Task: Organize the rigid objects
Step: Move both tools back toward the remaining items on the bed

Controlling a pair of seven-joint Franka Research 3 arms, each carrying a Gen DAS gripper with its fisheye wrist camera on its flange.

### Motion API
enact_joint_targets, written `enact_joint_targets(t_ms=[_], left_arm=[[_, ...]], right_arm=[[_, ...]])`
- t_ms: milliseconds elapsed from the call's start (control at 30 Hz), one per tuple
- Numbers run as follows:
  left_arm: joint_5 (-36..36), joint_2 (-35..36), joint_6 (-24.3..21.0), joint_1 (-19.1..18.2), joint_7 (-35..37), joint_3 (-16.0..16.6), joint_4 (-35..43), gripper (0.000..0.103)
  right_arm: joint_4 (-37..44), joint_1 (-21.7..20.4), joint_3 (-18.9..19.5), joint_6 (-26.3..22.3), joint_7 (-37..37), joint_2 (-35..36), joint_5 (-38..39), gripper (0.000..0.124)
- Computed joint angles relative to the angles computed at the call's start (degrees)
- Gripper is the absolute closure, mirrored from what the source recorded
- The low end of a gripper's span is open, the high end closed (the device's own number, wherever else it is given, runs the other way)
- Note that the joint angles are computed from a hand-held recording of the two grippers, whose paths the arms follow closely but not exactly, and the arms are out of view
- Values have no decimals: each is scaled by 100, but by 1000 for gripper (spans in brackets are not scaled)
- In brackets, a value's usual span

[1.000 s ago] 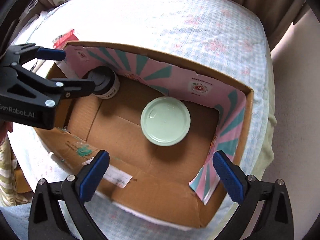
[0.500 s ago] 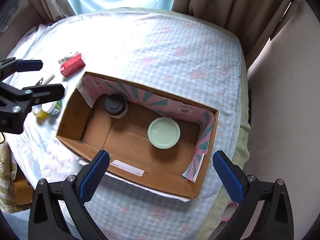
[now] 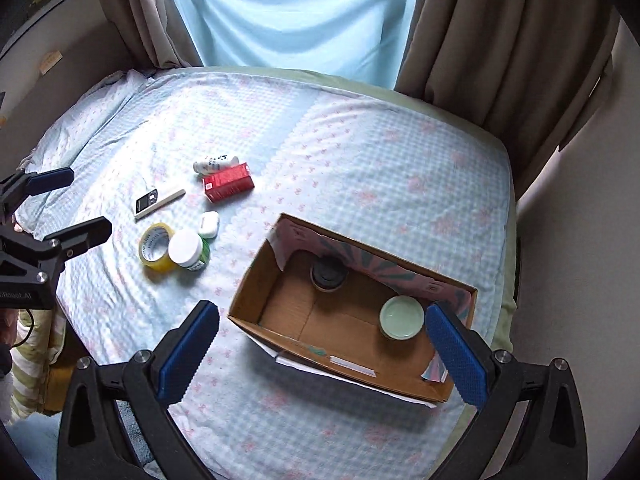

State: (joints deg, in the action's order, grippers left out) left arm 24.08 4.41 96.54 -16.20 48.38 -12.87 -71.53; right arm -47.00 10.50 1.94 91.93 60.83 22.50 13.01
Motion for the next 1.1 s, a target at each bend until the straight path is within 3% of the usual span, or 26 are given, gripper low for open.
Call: enact_joint_targets(t_ms=[267,500,633,833,1100], left_arm=[[-773,-1406,684,619,723,337,-1697,0],[-1435,-2267,1242,1089,1953,827,-2741,0],[-1812,-2583,1387,1345,2704,1184,-3091,0],[-2278,-2492,1367,1709,4002,1634,-3129,0],[-2712,-1831,1454,2166,5235,1727,-3056,0]], right_arm=[[-743,655,105,374,1159,-628,-302,21],[-772,1286,231,431,3146,-602,-611,21],[-316,1681,270,132,4205,-292,-864,21],[817,2221,191,-470,5464,428,-1162,21],[1348,2222,223,-678,6952,1096,-566,21]])
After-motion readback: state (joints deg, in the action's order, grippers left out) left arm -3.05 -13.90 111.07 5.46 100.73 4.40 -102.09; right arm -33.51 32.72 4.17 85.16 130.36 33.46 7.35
